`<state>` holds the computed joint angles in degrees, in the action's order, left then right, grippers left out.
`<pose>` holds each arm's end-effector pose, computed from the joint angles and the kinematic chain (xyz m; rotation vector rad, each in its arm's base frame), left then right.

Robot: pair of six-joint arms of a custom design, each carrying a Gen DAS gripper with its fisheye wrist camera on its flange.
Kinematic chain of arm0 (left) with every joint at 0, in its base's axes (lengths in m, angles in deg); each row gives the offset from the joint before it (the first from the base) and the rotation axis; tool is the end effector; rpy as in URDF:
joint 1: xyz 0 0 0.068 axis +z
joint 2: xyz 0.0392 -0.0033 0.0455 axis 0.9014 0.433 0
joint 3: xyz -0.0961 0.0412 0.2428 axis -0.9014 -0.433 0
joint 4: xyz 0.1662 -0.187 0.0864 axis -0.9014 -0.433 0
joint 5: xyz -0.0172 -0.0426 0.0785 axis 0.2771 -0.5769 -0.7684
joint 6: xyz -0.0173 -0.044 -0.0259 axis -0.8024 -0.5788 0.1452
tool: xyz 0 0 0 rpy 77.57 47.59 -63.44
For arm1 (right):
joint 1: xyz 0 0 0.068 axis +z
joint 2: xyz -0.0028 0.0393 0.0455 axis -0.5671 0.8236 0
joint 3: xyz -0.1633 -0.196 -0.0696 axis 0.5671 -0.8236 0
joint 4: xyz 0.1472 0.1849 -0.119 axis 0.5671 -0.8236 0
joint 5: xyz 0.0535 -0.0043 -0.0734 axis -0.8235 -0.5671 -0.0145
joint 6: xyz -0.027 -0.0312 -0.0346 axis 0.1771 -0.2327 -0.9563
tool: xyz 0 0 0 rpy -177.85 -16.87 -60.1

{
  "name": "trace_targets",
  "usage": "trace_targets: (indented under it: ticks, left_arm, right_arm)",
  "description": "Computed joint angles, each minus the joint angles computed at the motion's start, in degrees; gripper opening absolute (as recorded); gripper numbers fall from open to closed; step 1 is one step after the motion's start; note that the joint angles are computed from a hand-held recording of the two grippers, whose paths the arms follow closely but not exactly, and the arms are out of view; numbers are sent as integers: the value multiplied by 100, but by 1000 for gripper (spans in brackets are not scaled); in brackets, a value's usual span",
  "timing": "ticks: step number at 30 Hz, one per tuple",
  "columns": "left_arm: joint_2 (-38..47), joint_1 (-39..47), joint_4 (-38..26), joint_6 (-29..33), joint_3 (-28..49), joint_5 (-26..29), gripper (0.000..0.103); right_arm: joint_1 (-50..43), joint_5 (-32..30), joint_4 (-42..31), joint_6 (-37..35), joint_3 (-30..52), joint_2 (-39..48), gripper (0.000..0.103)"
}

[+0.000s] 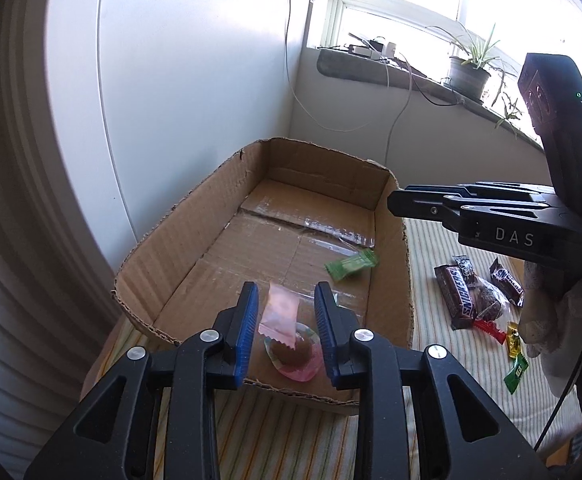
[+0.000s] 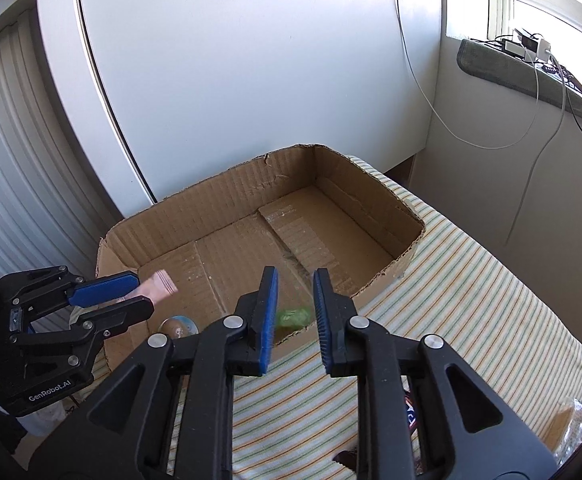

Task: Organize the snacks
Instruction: 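Carry both candies into the cardboard box and open both tools, then move both open tools back over the snacks on the table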

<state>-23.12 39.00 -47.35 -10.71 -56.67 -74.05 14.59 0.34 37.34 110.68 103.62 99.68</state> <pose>0.1646 -0.0798 0.1729 0.3740 2.2830 -0.3568 0.2035 0.2192 0.1842 -0.3618 2.3453 0.2609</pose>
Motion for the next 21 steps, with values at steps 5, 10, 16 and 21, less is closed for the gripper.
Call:
trace_targets:
  ticks: [5,10,16,21]
  left_arm:
    - [-147,-24,-101,-50,-10,-47,41]
    - [-308,-134,-213,-93,4,-85,41]
    - [-646,-454,-447,-261,-4,-254,41]
    - [-898,-895,-634,-449,-25,-490,41]
  right_arm:
    - [70,215,-23,44,-159,-266,57]
    - [180,399,-180,64,-280,-580,72]
    - [344,621,-526,214,-489,-1062,84]
    - [584,902,-998,512,-803,-1754,84]
